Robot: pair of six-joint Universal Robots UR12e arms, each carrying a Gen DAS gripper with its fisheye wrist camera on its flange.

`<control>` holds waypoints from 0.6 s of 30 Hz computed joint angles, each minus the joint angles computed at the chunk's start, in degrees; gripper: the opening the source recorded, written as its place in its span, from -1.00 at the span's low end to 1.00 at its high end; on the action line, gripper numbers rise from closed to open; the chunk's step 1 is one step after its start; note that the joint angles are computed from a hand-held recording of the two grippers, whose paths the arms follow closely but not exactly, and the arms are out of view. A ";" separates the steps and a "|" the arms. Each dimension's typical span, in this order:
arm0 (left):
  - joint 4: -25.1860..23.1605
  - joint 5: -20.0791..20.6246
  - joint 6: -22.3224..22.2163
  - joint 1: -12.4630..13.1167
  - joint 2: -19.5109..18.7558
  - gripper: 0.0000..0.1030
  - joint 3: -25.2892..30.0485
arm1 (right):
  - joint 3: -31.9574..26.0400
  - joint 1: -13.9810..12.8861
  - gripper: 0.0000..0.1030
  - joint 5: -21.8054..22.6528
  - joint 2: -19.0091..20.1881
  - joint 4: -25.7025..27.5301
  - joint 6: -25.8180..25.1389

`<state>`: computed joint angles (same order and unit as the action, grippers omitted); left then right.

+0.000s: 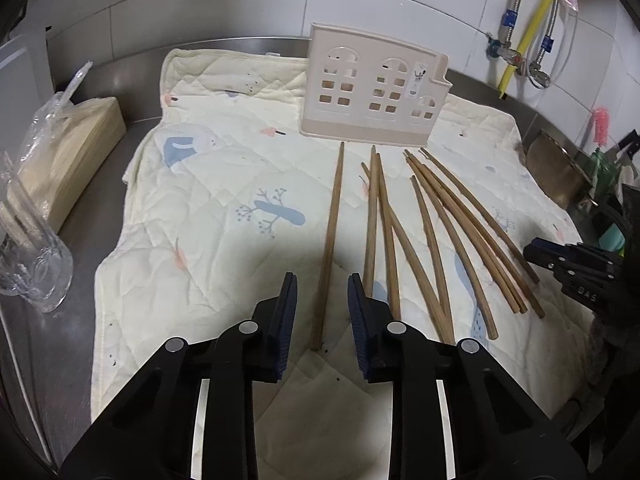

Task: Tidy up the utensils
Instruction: 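Close the left gripper on one wooden chopstick while the right gripper grasps another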

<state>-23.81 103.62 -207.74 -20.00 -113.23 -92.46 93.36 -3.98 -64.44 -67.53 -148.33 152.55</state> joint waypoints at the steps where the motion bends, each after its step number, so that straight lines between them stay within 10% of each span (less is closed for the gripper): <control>1: -0.12 -0.11 0.11 0.04 -0.12 -0.50 0.12 | -0.10 0.08 -0.55 -0.19 0.11 0.03 -0.02; 18: -2.19 -4.30 2.06 1.43 -3.19 -0.69 2.95 | -2.23 1.11 -0.87 -2.82 2.13 1.85 -0.83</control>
<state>-26.00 99.32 -205.69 -18.57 -116.42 -89.51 91.13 -2.87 -67.26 -65.40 -146.48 151.72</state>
